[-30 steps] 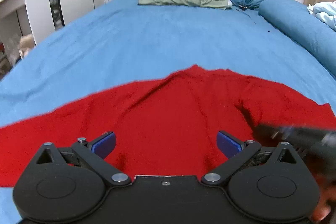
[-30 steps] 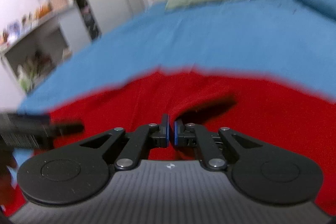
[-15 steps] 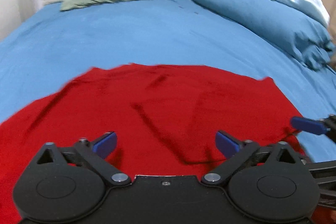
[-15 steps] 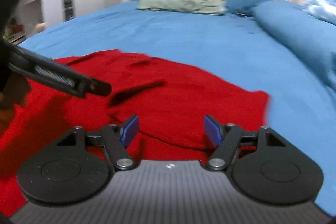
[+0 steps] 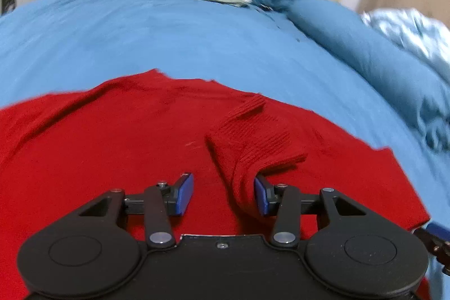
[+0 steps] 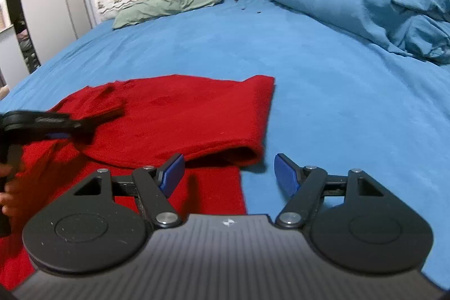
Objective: Fold small clothes
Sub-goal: 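Grasp the other sleeve cuff with the left gripper and lift it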
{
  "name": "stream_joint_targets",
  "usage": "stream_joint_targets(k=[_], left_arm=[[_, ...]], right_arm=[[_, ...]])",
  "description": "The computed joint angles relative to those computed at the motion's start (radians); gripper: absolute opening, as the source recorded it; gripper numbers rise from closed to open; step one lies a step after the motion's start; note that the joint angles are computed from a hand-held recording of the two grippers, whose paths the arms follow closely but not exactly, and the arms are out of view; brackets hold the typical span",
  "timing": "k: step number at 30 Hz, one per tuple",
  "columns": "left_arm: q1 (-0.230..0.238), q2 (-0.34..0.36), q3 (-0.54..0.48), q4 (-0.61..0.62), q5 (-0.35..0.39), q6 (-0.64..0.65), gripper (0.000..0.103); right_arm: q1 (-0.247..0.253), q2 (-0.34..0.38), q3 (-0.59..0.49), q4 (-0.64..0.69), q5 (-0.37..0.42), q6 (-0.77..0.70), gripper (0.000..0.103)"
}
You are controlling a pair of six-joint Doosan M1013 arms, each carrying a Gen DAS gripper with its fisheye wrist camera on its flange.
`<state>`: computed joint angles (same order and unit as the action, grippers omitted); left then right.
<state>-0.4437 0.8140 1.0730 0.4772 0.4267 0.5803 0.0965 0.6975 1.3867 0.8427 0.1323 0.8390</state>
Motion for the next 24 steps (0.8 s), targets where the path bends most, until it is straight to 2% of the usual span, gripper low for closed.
stream_joint_targets(k=[4,8,15,17,19,20,21,24], left_arm=[[0.005,-0.024,0.052,0.012,-0.07,-0.085,0.049],[0.011,-0.031,0.074,0.048,-0.116,-0.175,0.049],[0.02,-0.049,0.12,0.098,-0.171,-0.295,0.046],[0.02,-0.047,0.116,0.095,-0.167,-0.28,0.045],[0.019,-0.041,0.105,0.065,-0.16,-0.212,0.046],[0.018,-0.038,0.098,0.043,-0.159,-0.165,0.051],[0.017,-0.038,0.1,0.05,-0.162,-0.152,0.055],[0.016,-0.033,0.093,0.063,-0.154,-0.145,0.054]], right_arm=[[-0.006,0.005,-0.005,0.01,0.007,0.034,0.086],[-0.015,0.006,-0.013,-0.061,0.028,0.136,0.086],[-0.024,-0.001,-0.001,-0.033,0.023,0.132,0.086],[-0.024,-0.001,-0.001,-0.016,0.022,0.122,0.086],[-0.024,0.0,-0.002,-0.018,0.024,0.123,0.086],[-0.022,0.0,-0.003,-0.024,0.025,0.124,0.086],[-0.021,0.002,-0.005,-0.033,0.026,0.124,0.086],[-0.018,0.002,-0.007,-0.02,0.028,0.098,0.086]])
